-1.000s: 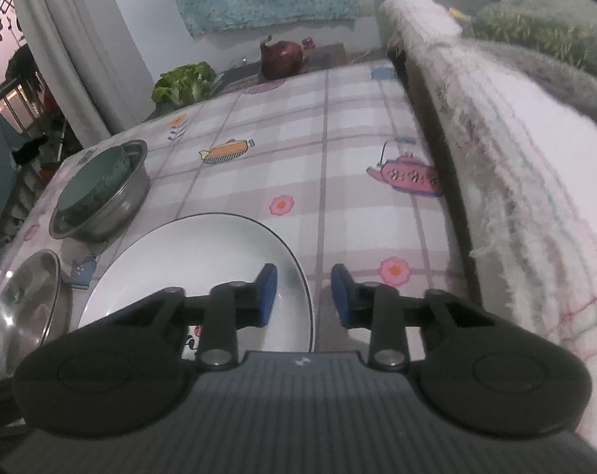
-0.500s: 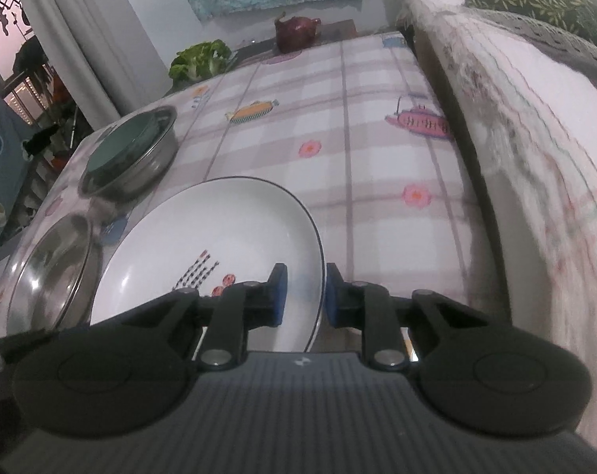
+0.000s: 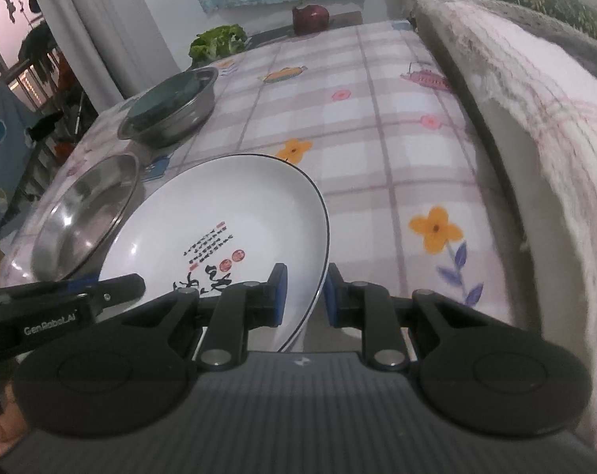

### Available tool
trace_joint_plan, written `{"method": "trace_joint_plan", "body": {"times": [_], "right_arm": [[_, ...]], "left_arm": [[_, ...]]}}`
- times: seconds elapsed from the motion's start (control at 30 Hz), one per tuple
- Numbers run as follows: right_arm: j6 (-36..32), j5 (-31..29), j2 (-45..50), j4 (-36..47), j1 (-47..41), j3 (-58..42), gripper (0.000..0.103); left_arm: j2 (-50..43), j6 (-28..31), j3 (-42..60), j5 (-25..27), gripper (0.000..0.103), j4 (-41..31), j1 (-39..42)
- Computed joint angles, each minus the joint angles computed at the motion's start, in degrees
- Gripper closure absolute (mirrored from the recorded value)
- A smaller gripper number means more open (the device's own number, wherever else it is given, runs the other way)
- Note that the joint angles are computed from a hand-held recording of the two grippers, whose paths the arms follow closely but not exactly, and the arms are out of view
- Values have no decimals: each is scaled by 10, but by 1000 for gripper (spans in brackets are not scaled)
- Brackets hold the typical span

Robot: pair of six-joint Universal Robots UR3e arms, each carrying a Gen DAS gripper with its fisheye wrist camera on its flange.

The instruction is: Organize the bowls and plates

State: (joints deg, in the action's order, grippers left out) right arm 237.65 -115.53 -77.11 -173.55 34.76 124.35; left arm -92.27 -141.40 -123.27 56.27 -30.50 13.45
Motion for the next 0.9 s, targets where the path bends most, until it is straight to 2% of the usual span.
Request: {"method": "trace_joint_plan", "body": {"times": [0.2, 0.4, 0.53, 0.9], "right_arm": [[47, -20, 15, -22, 35, 1, 84], [69, -19, 25, -63, 34, 17, 85], [67, -23, 30, -57, 34, 8, 84], [41, -11, 28, -80, 3, 22, 84]], "left_arm": [[10, 38, 15, -21, 79, -66, 28], [-7, 18, 28, -6, 76, -44, 8], [-8, 18, 28, -2, 76, -39, 4], [31, 65, 19, -12, 76, -113, 21]]}}
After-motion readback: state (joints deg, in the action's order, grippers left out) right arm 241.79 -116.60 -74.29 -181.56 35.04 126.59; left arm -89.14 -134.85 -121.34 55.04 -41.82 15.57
